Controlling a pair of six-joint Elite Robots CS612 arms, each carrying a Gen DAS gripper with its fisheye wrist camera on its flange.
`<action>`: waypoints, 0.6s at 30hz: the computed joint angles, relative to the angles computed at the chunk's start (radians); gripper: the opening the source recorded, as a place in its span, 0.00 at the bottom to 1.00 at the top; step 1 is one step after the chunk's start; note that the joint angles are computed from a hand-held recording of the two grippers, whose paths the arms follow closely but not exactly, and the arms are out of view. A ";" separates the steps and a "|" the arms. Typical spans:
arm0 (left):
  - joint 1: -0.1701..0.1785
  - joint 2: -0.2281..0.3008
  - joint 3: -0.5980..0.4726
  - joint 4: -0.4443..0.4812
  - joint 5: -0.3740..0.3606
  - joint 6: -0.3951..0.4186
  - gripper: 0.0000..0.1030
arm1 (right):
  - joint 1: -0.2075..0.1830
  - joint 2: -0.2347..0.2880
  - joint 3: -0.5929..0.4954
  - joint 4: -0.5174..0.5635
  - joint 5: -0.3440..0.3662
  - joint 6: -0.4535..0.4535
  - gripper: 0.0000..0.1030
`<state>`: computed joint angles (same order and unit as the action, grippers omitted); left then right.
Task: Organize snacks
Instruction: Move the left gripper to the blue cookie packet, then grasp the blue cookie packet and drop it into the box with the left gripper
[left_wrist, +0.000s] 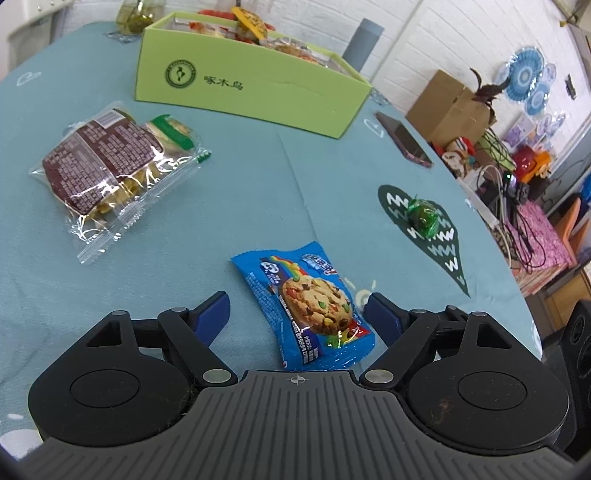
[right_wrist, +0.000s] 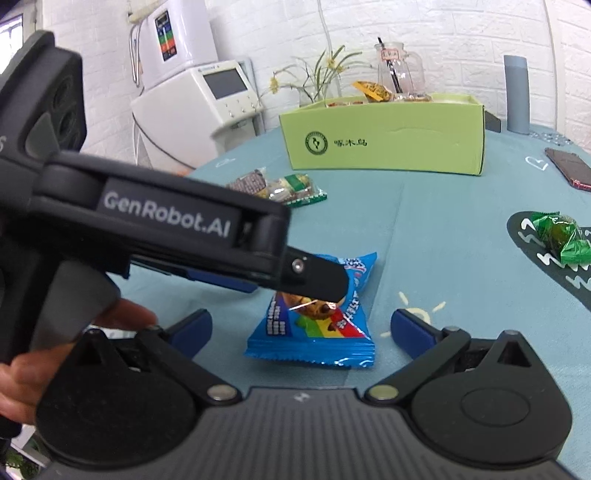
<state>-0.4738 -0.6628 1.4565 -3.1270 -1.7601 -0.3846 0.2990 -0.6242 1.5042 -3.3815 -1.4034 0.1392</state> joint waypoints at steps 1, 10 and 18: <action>-0.001 0.000 0.000 -0.001 0.003 -0.001 0.67 | 0.001 0.000 0.001 -0.017 -0.002 -0.012 0.99; -0.001 0.010 -0.017 0.018 -0.009 0.008 0.62 | 0.017 0.005 -0.031 0.032 -0.050 -0.127 0.99; -0.007 0.022 -0.028 0.003 0.006 0.064 0.37 | 0.015 0.024 -0.075 0.069 -0.035 -0.133 0.66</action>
<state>-0.4804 -0.6411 1.4287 -3.1239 -1.7537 -0.3209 0.3142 -0.6006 1.4293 -3.3126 -1.4384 0.0060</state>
